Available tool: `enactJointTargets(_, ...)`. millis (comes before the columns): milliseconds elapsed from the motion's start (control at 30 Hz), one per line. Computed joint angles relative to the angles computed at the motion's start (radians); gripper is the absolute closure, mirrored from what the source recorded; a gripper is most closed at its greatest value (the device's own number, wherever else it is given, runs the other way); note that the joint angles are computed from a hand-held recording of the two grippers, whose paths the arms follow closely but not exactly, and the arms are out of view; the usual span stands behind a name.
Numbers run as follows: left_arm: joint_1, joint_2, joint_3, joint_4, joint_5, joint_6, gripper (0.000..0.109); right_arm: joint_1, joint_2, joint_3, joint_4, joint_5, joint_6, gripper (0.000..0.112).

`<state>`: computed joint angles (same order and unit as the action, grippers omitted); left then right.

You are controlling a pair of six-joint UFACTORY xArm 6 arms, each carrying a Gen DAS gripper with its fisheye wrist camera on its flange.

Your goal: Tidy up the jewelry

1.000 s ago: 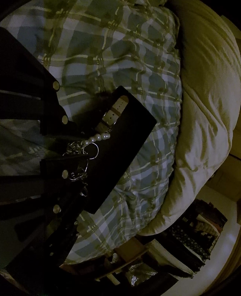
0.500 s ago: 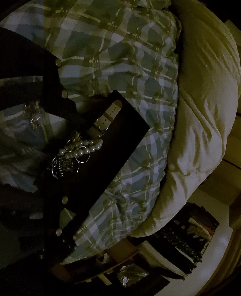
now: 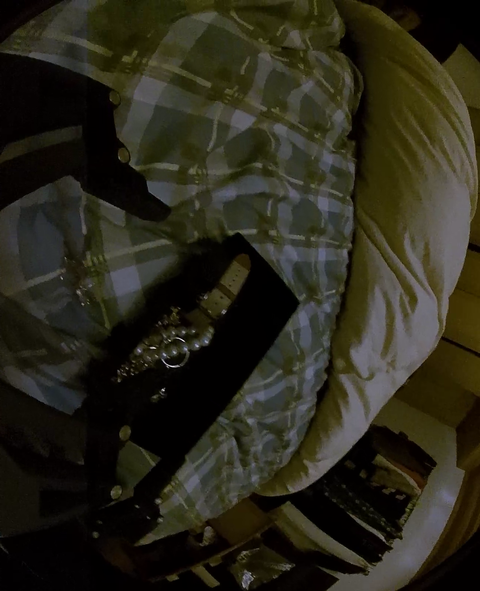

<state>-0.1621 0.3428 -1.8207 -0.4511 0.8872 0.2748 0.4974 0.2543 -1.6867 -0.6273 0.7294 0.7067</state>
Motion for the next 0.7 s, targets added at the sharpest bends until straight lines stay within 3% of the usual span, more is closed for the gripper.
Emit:
enactJointTargets(133,0.007,-0.009,0.014,0.027,0.000,0.000,0.019,0.005,-0.003,-0.001,-0.008,0.002,0.009,0.040)
enactJointTargets(500,0.087,-0.004,0.012,0.090,0.009,-0.053,0.016,0.010,-0.009,0.016,0.061,-0.057,-0.048,0.040)
enactJointTargets(700,0.097,-0.020,0.030,0.096,0.020,-0.010,0.016,0.024,-0.004,0.026,0.206,-0.116,-0.170,0.040)
